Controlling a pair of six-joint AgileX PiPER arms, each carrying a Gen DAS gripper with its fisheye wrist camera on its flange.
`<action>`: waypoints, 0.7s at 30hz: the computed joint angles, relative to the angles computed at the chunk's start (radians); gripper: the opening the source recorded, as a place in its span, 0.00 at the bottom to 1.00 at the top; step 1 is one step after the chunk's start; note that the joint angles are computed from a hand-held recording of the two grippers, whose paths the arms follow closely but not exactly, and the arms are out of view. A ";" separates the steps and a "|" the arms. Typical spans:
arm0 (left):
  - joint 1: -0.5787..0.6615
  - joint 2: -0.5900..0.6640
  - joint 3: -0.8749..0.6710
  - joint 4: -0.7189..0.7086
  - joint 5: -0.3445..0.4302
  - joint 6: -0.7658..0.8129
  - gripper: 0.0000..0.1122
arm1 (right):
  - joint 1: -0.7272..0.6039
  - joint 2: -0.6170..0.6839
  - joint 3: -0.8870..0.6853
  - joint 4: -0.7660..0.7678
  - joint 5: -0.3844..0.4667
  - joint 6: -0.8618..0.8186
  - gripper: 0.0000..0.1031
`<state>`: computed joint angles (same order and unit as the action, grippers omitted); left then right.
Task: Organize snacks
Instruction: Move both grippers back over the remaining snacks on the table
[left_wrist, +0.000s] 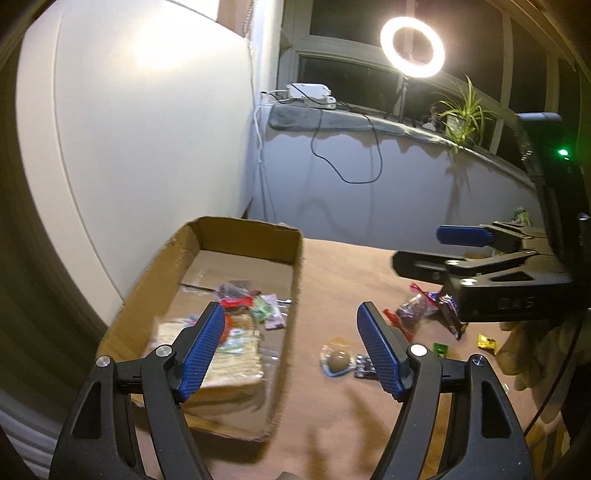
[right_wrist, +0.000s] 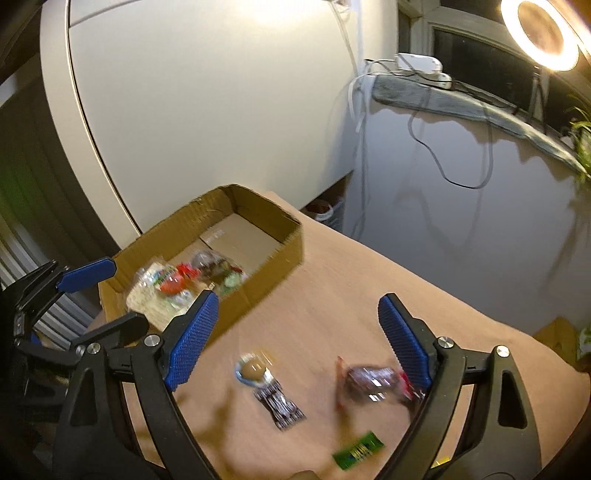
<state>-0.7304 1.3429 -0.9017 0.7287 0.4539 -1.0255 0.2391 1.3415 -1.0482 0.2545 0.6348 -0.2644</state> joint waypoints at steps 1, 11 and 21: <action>-0.010 0.003 0.000 0.002 0.000 -0.005 0.66 | -0.014 -0.021 0.015 0.003 0.007 -0.009 0.88; -0.077 0.072 -0.005 -0.064 -0.038 0.032 0.66 | -0.373 -0.240 0.193 0.163 0.143 -0.301 0.88; -0.117 0.168 0.002 -0.203 -0.092 0.136 0.58 | -0.790 -0.345 0.394 0.290 0.271 -0.648 0.88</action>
<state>-0.8476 1.5106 -0.9002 0.5257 0.3617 -0.8898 -0.5508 0.9964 -0.6545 0.5443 0.9057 -0.9128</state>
